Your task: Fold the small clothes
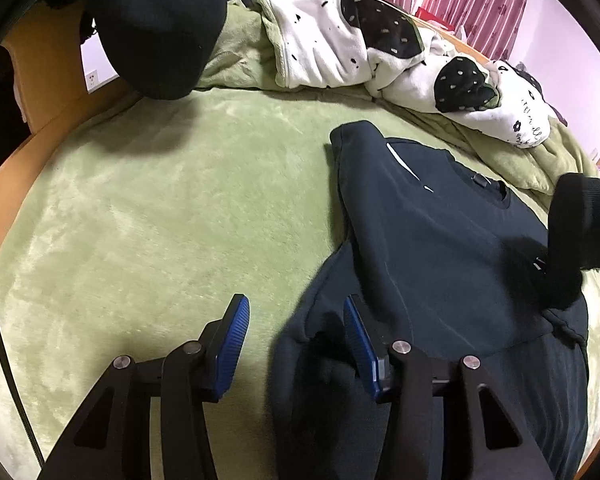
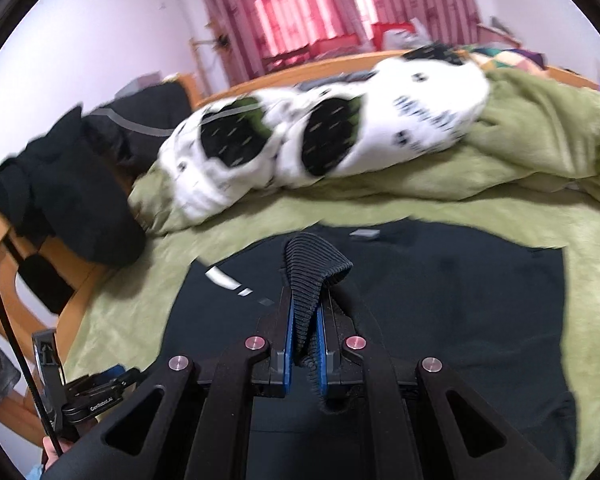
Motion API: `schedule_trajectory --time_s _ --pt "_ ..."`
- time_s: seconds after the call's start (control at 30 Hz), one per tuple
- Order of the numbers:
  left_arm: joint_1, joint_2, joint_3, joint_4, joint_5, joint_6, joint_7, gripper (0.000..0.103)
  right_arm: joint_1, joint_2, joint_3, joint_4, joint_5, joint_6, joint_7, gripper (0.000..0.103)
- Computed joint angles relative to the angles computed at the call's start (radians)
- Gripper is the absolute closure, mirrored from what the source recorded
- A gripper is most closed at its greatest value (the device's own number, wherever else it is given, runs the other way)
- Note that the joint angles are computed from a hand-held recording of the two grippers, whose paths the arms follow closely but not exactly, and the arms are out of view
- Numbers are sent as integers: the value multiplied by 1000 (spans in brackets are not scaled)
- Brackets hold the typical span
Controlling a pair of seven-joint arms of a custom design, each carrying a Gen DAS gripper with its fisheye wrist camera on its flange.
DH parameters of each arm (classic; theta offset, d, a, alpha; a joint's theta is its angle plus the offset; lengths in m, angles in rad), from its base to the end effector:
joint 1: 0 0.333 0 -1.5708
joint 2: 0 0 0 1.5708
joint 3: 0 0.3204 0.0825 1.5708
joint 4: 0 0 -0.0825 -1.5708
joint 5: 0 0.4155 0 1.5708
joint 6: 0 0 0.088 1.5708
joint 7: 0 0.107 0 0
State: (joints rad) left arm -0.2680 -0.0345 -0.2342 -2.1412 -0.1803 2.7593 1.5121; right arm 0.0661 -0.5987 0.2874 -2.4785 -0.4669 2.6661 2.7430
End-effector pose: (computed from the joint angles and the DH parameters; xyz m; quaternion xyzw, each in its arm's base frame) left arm 0.5338 -0.2859 0.4822 -0.5610 0.7619 -0.3057 0.1064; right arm 0.4139 0.1842 0.5663 -0.4741 0.7690 -0.2629 0.3389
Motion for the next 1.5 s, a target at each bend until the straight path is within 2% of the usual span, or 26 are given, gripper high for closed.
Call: schedule_trajectory --time_s 0.13,0.23,0.3,0.47,0.63,0.8,0.93,1.03,1.3,1.37,1.4,1.5 --pt "0 -13 5 -9 -26 -1 38 53 42 118 3 55 19 53 -14 87" --pt "-1 -15 8 -9 -50 1 59 50 63 126 -2 51 15 87 -21 86" --pt "-2 -18 8 -9 -71 -3 73 50 65 106 4 47 5 70 -27 86" --pt "-11 -22 2 -5 -80 -5 69 50 59 -44 -4 -47 2 18 -25 75" --pt "-33 -14 -9 11 -123 1 106 50 46 -231 -36 -195 49 -50 -45 75" --pt "-51 19 -30 44 -76 19 73 50 18 -398 -54 -330 90 -156 -76 75" --pt "-69 54 -47 82 -180 19 147 50 6 -506 -77 -427 112 -235 -113 75" --pt "-82 106 -66 135 -202 -12 157 50 -4 -570 -82 -480 121 -266 -131 75" --pt "-122 218 -112 231 -129 -73 120 50 -22 -621 -78 -519 121 -305 -182 75" --pt "-147 241 -103 253 -63 -87 64 50 -25 -631 -72 -518 113 -299 -190 75" --pt "-177 252 -80 263 28 -90 -10 50 -23 -639 -73 -521 113 -295 -195 75" --pt "-204 265 -62 279 147 -87 -108 50 -16 -657 -77 -527 120 -290 -206 75"
